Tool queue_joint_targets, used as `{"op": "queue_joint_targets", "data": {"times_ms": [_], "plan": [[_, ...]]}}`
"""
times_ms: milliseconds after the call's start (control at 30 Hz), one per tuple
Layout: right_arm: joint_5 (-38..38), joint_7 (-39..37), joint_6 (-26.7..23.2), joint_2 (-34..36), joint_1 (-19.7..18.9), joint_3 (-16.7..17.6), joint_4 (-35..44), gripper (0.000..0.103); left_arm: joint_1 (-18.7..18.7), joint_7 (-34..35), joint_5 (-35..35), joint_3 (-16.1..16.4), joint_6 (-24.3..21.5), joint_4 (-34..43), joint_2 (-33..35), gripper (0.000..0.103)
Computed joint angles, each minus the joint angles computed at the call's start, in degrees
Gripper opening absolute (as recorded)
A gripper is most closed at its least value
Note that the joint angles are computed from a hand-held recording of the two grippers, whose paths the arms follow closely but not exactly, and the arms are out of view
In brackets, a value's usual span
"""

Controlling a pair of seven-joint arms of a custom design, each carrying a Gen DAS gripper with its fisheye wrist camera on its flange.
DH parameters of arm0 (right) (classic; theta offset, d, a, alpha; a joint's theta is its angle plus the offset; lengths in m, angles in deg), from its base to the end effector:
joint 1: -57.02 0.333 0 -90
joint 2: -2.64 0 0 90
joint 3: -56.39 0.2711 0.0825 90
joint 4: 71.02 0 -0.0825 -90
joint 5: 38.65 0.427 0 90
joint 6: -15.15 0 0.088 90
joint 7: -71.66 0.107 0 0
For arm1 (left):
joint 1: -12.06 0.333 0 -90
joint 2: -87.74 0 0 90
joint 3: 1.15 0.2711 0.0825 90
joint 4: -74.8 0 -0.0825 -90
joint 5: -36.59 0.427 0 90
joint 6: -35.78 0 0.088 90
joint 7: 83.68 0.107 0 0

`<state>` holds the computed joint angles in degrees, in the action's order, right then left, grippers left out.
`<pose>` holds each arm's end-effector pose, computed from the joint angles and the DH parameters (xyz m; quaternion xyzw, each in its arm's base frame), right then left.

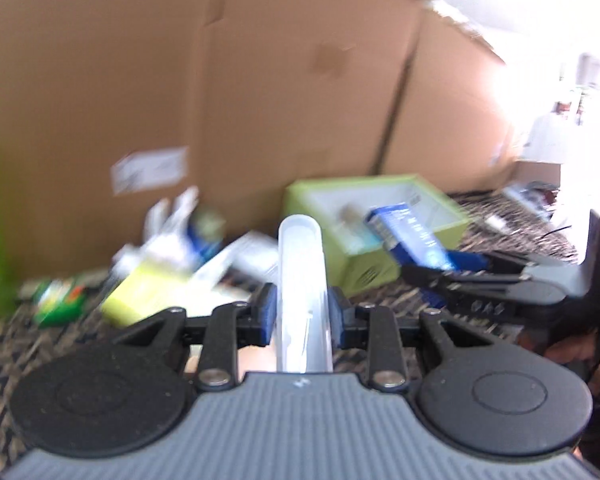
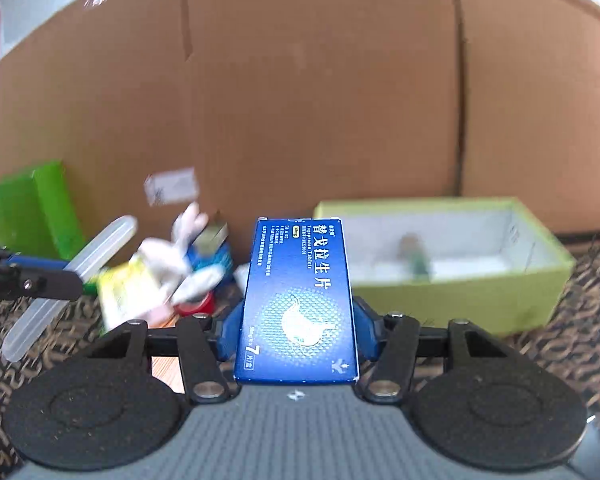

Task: Organize objects
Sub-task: 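Carry both items into the lime-green box and release them, then withdraw both tools from the box back toward the pile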

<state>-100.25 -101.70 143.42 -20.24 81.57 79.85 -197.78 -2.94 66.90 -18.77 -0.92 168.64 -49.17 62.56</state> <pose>0.3686 0.3934 0.5320 -0.5029 0.6735 -0.3988 0.3667 0.5067 -0.1491 0.5983 -0.3087 0.8137 -0.4856 0.0826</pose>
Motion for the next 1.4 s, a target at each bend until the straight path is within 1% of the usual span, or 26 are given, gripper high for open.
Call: {"op": "queue_joint_targets", "data": {"times_ms": [100, 200, 267, 300, 333, 433, 500, 600, 700, 800, 867, 900, 933, 967, 1000, 1033, 1067, 1133, 1200, 1233, 1267, 1333, 1400], "plan": [[-0.03, -1.83, -1.79, -4.19, -0.88, -0.91, -2.28, 0.06, -2.78, -0.49, -1.93, -2.74, 1.48, 4.81, 3.57, 0.027], [0.5, -3.96, -3.89, -7.5, -2.85, -1.39, -4.28, 0.06, -4.58, -3.74, -1.87, -5.88, 1.88, 11.37, 9.29, 0.027], [0.87, -4.98, -3.7, -9.58, -4.36, -2.22, -6.03, 0.06, -5.4, -6.38, -0.55, -8.87, 5.38, 14.97, 13.1, 0.027], [1.12, -5.49, -3.3, -10.36, -5.23, -2.69, -6.8, 0.06, -5.71, -8.81, 1.05, -10.38, 7.2, 17.25, 15.5, 0.027], [1.08, -5.84, -2.86, -10.97, -6.25, -3.02, -7.52, 0.06, -5.93, -12.27, 2.96, -11.69, 8.1, 20.22, 18.51, 0.027], [1.48, -7.15, -1.4, -11.31, -9.29, -4.19, -8.86, 0.06, -6.5, -23.82, 8.35, -15.01, 9.4, 30.5, 29.11, 0.027], [1.72, -8.03, 0.91, -10.9, -11.01, -5.38, -9.68, 0.06, -6.97, -29.78, 12.89, -16.83, 9.86, 37.54, 36.3, 0.027], [2.28, -9.96, 3.75, -9.29, -12.93, -6.41, -10.3, 0.06, -8.18, -35.29, 19.29, -18.4, 10.39, 44.45, 44.02, 0.027], [3.5, -10.97, 5.85, -6.31, -14.3, -7.24, -9.84, 0.06, -8.95, -40.72, 24.07, -19.27, 8.58, 50.7, 50.7, 0.027], [3.82, -11.24, 7.88, -4.53, -15.16, -7.95, -9.91, 0.06, -8.87, -41.15, 27.92, -20.6, 9.1, 52.24, 53.32, 0.027], [3.87, -12.14, 8.06, -3.35, -15.48, -8.08, -9.49, 0.06, -8.96, -42.1, 30.56, -21.05, 9.47, 53.0, 54.46, 0.027], [3.6, -13.04, 7.68, -2.66, -15.55, -7.99, -9.07, 0.061, -8.66, -41.99, 30.93, -21.57, 9.7, 53.45, 55.09, 0.029], [3.27, -14.35, 7.34, -1.97, -15.48, -7.99, -8.62, 0.061, -8.44, -41.75, 31.19, -22.04, 10.64, 53.52, 55.43, 0.034], [2.75, -15.28, 7.08, -1.44, -15.37, -7.95, -8.28, 0.062, -8.05, -40.97, 31.24, -22.58, 11.5, 53.28, 55.58, 0.059], [2.5, -15.72, 7.2, -1.46, -15.16, -8.12, -8.39, 0.069, -8.13, -41.1, 31.91, -22.59, 12.59, 52.51, 55.03, 0.083], [2.55, -16.06, 7.45, -1.68, -14.92, -8.36, -8.51, 0.071, -8.07, -41.1, 32.32, -22.64, 14.6, 50.94, 54.03, 0.086], [2.63, -16.3, 7.94, -2.32, -14.68, -8.58, -8.9, 0.073, -7.39, -39.83, 31.82, -23.37, 16.38, 49.36, 53.03, 0.088], [2.44, -15.62, 8.1, -4.69, -14.42, -8.11, -10.12, 0.074, -4.47, -34.15, 28.39, -26.03, 17.38, 46.35, 50.52, 0.089], [2.06, -13.68, 6.77, -7.76, -14.28, -6.58, -11.34, 0.077, -1.51, -27.06, 22.57, -28.49, 21.32, 40.56, 45.95, 0.103], [1.93, -12.73, 6.18, -9.61, -14.1, -5.79, -12.15, 0.078, 0.54, -21.76, 17.49, -30.14, 24.04, 36.77, 42.85, 0.103], [1.49, -11.69, 5.88, -11.06, -14.07, -4.88, -12.71, 0.081, 1.99, -17.13, 12.81, -31.14, 25.75, 34.04, 40.17, 0.103], [1.37, -10.4, 4.28, -13.36, -13.54, -2.81, -13.19, 0.085, 5.32, -6.12, 0.35, -32.95, 26.1, 28.27, 33.85, 0.103], [1.55, -9.03, 2.93, -15.31, -12.62, -0.92, -13.6, 0.086, 6.58, 0.81, -9.87, -31.96, 24.96, 22.12, 26.94, 0.103]]}}
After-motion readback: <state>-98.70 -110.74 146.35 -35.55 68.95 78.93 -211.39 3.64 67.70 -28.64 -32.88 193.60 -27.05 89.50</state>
